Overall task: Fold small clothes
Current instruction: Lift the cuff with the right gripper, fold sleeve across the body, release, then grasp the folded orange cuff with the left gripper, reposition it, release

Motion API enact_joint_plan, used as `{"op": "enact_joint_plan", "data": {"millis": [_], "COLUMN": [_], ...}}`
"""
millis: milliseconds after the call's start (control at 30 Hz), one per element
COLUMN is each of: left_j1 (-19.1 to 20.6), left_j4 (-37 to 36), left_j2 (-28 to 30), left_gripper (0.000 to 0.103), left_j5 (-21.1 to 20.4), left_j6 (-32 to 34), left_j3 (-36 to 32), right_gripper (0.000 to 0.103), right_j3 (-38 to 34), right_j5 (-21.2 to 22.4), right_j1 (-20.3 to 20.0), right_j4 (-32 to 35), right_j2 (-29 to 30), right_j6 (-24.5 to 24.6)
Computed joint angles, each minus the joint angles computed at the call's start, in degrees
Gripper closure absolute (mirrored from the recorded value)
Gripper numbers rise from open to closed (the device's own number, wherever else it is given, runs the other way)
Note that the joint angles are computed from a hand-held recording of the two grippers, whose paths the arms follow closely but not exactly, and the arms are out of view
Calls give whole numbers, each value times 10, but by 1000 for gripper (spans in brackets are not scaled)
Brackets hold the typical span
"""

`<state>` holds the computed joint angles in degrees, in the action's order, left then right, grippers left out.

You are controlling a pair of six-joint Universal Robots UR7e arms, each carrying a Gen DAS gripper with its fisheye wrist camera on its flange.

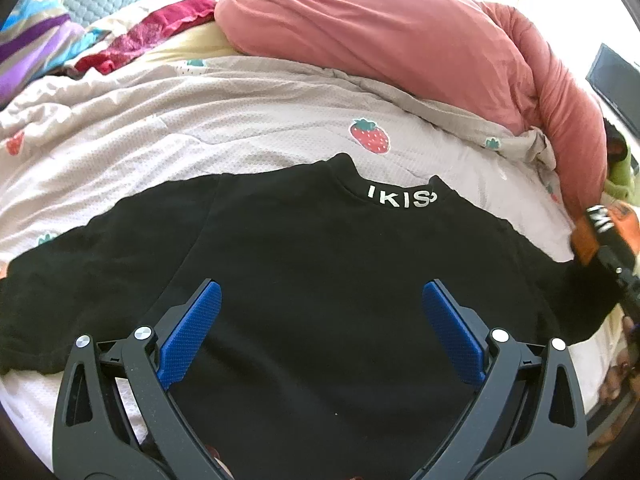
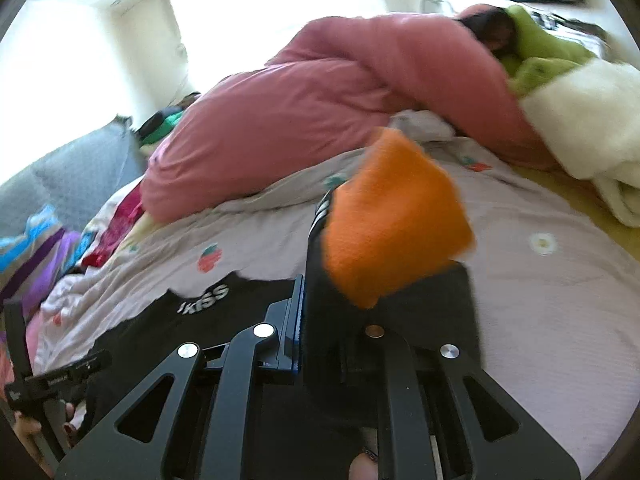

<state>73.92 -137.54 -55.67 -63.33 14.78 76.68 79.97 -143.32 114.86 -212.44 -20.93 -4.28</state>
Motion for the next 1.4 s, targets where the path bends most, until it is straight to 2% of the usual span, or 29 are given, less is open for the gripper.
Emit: {"op": "enact_joint_plan", "data": {"millis": [333,367,500,600,633,667,700,800,833,967,1100,1267,1400], "left_j1": [30,35,42,48,49,51,53,58,59,61,64,66,66], "left_j4": [78,96,116,133,137,140,144,161,165,178,195,220,228], "left_j2": [12,15,18,19,20,20,20,23,24,25,25,29,36], "left_gripper": [8,8,8,8,8,8,8,8,8,8,10,31,31], "left_j5": [-71,-89,-116,-146,-155,-167,-177,-212,-220,-245,-283,-316,-324], "left_j6": [-48,-59,-69,-75,-77,-80,-82,-88,-89,-90,-93,-102,-109], "left_j3": [-55,-64,-71,-77,-78,-78,-79,-83,-84,-80,-76,-74,-73], "right_gripper": [91,89,87,80,72,61,57,53,48,44,42,38,38], "right_j3": [-164,-178,-206,-200,-196,-190,-181,-165,-161,-110,-62,-16,21], "right_j5": [7,3,9,20,26,34,47,63,68,105,96,65,54], "right_j1": [8,9,9,10,11,11,12,18,19,23,31,36,34], "right_j4": [172,189,260,287,295,297,296,304,312,316,283,229,197], "right_j2": [105,115,139,139,137,134,130,123,120,91,66,41,19], "right_j6": [-41,-45,-47,-41,-38,-38,-39,-50,-48,-25,-7,2,20]}}
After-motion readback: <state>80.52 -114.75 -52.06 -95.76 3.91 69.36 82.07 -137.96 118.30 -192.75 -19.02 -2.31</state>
